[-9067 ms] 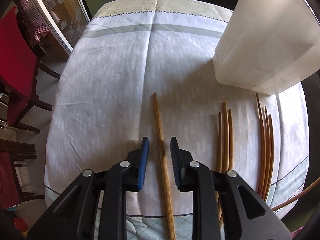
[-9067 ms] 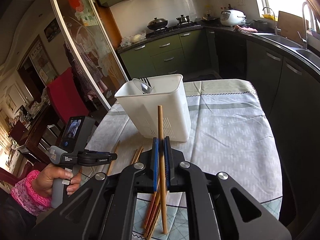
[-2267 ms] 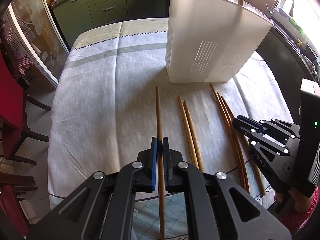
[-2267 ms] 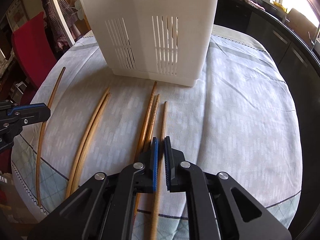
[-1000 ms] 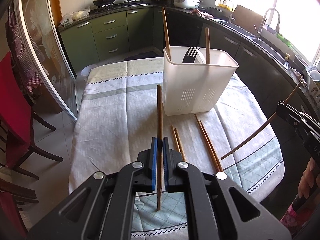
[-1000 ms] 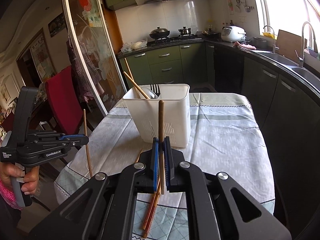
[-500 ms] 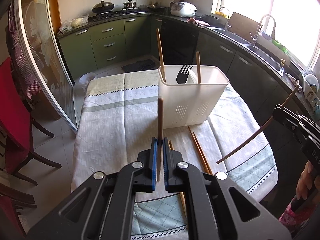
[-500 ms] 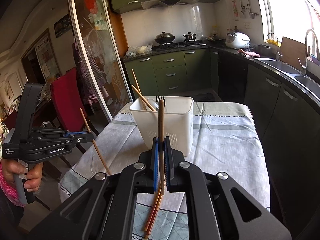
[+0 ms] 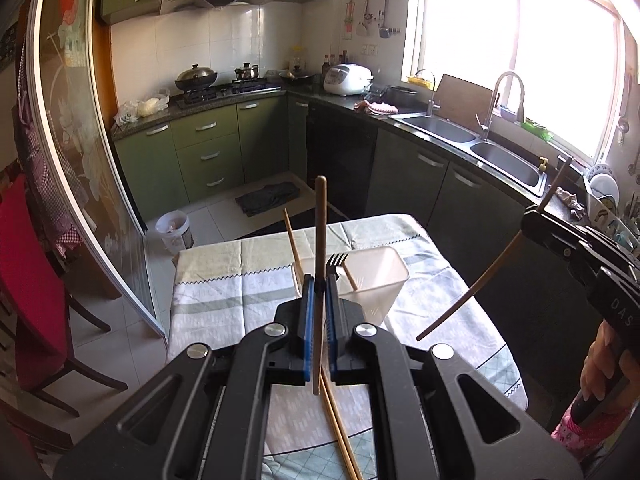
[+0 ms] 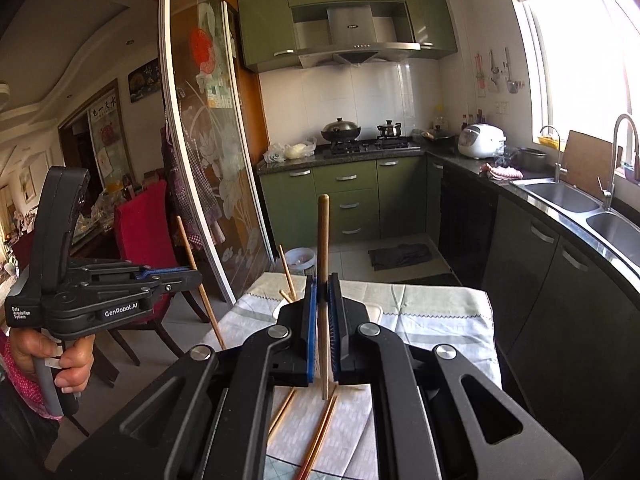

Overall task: Organize utensils
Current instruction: 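Lift both chopsticks upright and carry them over the white holder, then open both tools to drop the chopsticks into the holder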

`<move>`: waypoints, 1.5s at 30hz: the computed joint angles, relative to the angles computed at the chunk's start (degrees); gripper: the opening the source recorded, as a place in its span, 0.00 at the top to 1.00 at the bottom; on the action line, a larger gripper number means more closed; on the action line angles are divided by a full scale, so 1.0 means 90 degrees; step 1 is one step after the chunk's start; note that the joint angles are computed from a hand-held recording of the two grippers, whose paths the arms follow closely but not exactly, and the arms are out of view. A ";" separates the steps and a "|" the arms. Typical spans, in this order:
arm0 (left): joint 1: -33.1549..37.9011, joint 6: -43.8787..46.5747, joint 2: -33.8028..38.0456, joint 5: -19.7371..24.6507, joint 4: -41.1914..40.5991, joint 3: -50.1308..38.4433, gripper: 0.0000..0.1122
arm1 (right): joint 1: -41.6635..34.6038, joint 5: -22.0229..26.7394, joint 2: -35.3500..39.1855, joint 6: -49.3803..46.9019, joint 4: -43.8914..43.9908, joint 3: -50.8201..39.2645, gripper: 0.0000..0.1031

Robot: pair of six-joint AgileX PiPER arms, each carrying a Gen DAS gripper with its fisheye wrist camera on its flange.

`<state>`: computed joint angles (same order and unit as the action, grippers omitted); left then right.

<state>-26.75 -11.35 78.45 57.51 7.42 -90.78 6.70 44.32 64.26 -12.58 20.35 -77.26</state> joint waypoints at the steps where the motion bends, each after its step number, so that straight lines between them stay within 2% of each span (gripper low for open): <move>1: -0.0063 -0.0024 0.0059 0.0068 0.0060 -0.0179 0.95 | -0.0024 0.0050 0.0089 -0.0007 0.0016 -0.0202 0.94; 5: -0.0176 -0.0043 0.0326 0.0289 0.0175 -0.0808 0.95 | -0.0146 0.0325 0.0610 0.0009 0.0109 -0.1135 0.94; 15: -0.0020 -0.0078 0.1271 0.0464 0.0310 -0.2363 0.95 | 0.0004 0.0598 0.2236 0.0660 -0.0591 -0.2989 0.94; 18: 0.0128 -0.0025 0.1629 0.0459 0.0199 -0.2710 0.95 | 0.0001 0.0560 0.2561 0.0708 -0.0626 -0.3040 0.94; 24: 0.0349 0.0035 0.2190 0.0249 -0.0042 -0.2778 0.95 | 0.0026 0.0233 0.3006 0.0627 -0.0686 -0.2575 0.94; 27: 0.0411 0.0073 0.2308 0.0040 -0.0159 -0.2524 0.95 | 0.0115 0.0067 0.3127 0.0595 -0.0757 -0.2237 0.94; 37: 0.0582 0.0310 0.2281 -0.0025 -0.0473 -0.1542 0.95 | 0.0296 -0.0106 0.3184 0.0504 -0.0867 -0.1638 0.93; 40: 0.0617 0.0327 0.2079 -0.0079 -0.0481 -0.1317 0.89 | 0.0294 -0.0142 0.3001 0.0492 -0.0884 -0.1522 0.93; 42: 0.0627 0.0280 0.1908 -0.0096 -0.0455 -0.1202 0.78 | 0.0253 -0.0161 0.2776 0.0403 -0.0737 -0.1379 0.93; 43: 0.0585 0.0210 0.1839 -0.0066 -0.0434 -0.1191 0.73 | 0.0214 -0.0192 0.2612 0.0299 -0.0597 -0.1253 0.90; 45: 0.0561 0.0193 0.1587 -0.0020 -0.0487 -0.0977 0.57 | 0.0120 -0.0305 0.2167 0.0022 -0.0289 -0.0861 0.83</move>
<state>-21.70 -9.62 92.73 57.33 3.04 -99.57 7.78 41.58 83.76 -12.38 17.75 -85.01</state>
